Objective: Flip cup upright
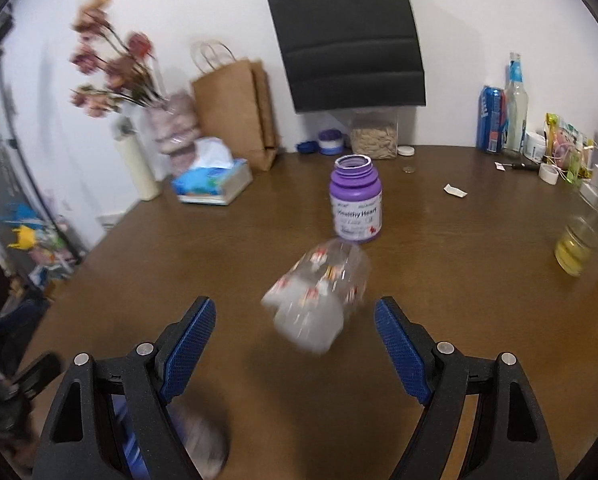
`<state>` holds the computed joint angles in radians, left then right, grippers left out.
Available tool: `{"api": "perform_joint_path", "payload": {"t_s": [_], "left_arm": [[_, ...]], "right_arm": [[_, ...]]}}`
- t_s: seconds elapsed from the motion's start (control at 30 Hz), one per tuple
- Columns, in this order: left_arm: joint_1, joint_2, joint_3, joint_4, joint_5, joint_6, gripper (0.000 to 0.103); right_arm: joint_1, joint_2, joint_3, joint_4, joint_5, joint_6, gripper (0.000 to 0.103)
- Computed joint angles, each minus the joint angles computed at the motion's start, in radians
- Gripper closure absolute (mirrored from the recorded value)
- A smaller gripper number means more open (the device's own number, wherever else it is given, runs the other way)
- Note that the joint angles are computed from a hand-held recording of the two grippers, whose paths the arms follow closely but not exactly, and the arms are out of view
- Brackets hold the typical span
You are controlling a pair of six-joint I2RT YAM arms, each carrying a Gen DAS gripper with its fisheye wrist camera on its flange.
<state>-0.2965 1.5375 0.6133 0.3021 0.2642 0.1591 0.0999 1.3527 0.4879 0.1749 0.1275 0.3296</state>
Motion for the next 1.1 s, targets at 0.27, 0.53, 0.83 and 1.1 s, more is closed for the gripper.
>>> {"api": "perform_joint_path", "payload": {"t_s": [0.27, 0.53, 0.83, 1.1], "left_arm": [[-0.037, 0.285, 0.336, -0.139, 0.009, 0.018, 0.0], [-0.049, 0.485, 0.571, -0.159, -0.007, -0.088, 0.001], [-0.061, 0.638, 0.697, -0.244, 0.149, -0.12, 0.037], [-0.066, 0.625, 0.672, -0.245, 0.127, -0.121, 0.048]], "right_arm": [[0.015, 0.441, 0.279, 0.026, 0.011, -0.071, 0.03], [0.099, 0.477, 0.285, 0.121, -0.258, -0.492, 0.03], [0.052, 0.425, 0.201, 0.114, -0.261, -0.581, 0.021], [-0.092, 0.404, 0.125, 0.21, -0.303, -0.49, 0.021]]}}
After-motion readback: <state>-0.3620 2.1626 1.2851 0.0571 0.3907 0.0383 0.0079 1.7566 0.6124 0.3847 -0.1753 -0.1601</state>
